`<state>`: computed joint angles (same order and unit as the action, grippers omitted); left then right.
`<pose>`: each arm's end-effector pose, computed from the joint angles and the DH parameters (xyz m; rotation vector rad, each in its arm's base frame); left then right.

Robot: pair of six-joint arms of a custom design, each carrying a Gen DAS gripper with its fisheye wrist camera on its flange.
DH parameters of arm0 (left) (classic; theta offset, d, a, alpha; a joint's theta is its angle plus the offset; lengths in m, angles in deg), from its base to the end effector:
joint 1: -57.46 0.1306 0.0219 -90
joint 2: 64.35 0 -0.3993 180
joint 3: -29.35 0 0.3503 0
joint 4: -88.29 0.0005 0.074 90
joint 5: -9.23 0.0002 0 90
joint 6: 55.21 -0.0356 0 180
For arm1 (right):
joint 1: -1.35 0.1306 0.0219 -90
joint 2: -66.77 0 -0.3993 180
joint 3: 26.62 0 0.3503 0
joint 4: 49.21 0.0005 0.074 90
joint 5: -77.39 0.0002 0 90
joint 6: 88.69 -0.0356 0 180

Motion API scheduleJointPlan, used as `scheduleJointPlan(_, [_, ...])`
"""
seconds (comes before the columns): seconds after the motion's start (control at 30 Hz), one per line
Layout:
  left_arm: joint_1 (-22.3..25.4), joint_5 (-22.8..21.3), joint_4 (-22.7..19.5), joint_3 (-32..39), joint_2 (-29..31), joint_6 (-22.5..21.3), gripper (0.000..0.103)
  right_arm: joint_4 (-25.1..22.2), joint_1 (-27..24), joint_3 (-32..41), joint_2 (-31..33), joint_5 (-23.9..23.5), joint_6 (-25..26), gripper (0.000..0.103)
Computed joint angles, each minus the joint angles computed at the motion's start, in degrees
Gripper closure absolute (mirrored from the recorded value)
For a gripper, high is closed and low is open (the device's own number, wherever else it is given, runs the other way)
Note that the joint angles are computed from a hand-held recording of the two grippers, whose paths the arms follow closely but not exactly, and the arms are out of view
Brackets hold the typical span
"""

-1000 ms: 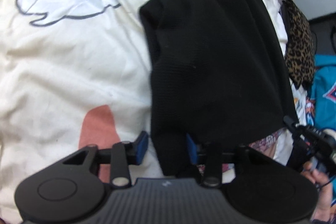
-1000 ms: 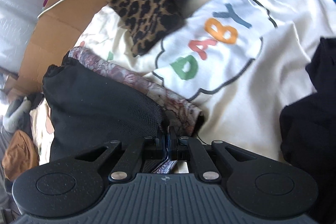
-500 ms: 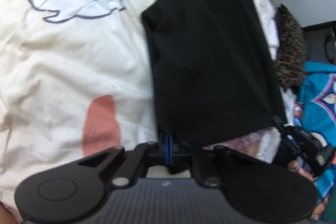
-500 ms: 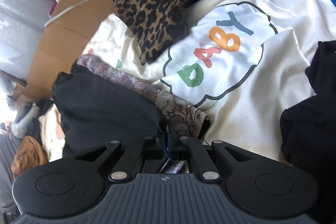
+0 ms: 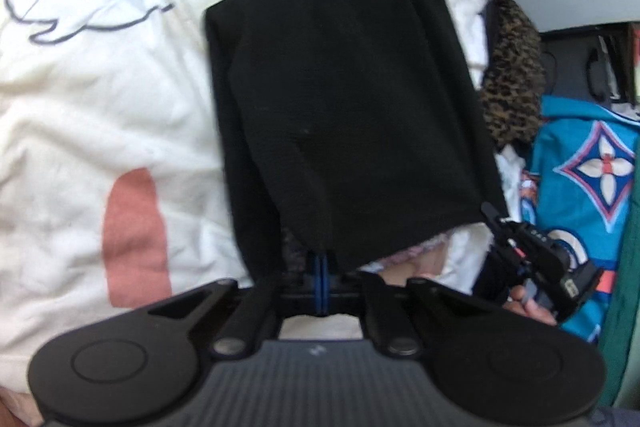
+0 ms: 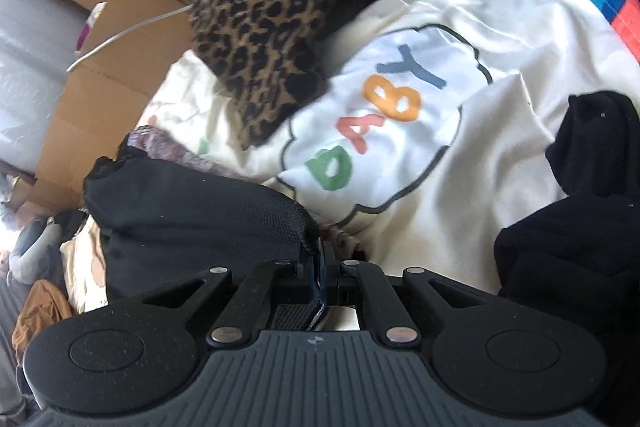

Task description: Fold clothes

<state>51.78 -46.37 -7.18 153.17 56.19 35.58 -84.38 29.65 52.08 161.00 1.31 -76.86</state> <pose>0.5655 -0.0770 0.3913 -0.1079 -2.9337 0.9041 0.4071 0.2089 0.3509 1.1493 2.2143 0.5308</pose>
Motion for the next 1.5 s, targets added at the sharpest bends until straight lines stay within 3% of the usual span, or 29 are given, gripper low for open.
scheduleJointPlan(0.17, [-0.8,-1.9,2.3,-2.9,-0.3,1.4,0.100,1.2,-0.3,-0.9,0.2,-0.8,-0.5,0.097])
scheduleJointPlan(0.23, [-1.1,-1.4,3.2,-3.4,-0.3,2.2,0.085,2.1,-0.4,-1.4,-0.1,-0.4,-0.4,0.096])
scheduleJointPlan(0.37, [-1.7,0.0,4.3,-4.4,-0.6,2.3,0.077,2.8,-0.8,-1.7,0.1,0.4,-0.5,0.092])
scheduleJointPlan(0.5, [-1.4,0.0,4.0,-5.9,-1.8,2.0,0.078,4.3,-1.2,-2.0,0.4,1.0,-1.2,0.092])
scheduleJointPlan(0.6, [-1.3,0.6,4.5,-6.9,-2.2,2.8,0.093,4.4,-1.3,-1.5,0.9,0.9,-0.4,0.092])
scheduleJointPlan(0.7, [-1.6,-0.5,5.0,-7.5,-2.6,2.5,0.099,4.5,-1.2,-1.2,1.2,0.4,-0.1,0.095])
scheduleJointPlan(0.77, [-1.0,-1.5,4.3,-6.9,-2.5,1.5,0.099,4.0,-1.1,-1.0,1.4,0.0,0.0,0.100])
scheduleJointPlan(1.13, [-0.7,-3.8,0.0,-3.6,-1.7,-5.2,0.100,-1.2,0.3,1.2,0.8,2.4,1.1,0.101])
scheduleJointPlan(1.5, [-0.8,-4.3,0.9,-5.7,-2.6,-4.5,0.100,-5.0,0.6,2.6,2.0,2.1,0.6,0.101])
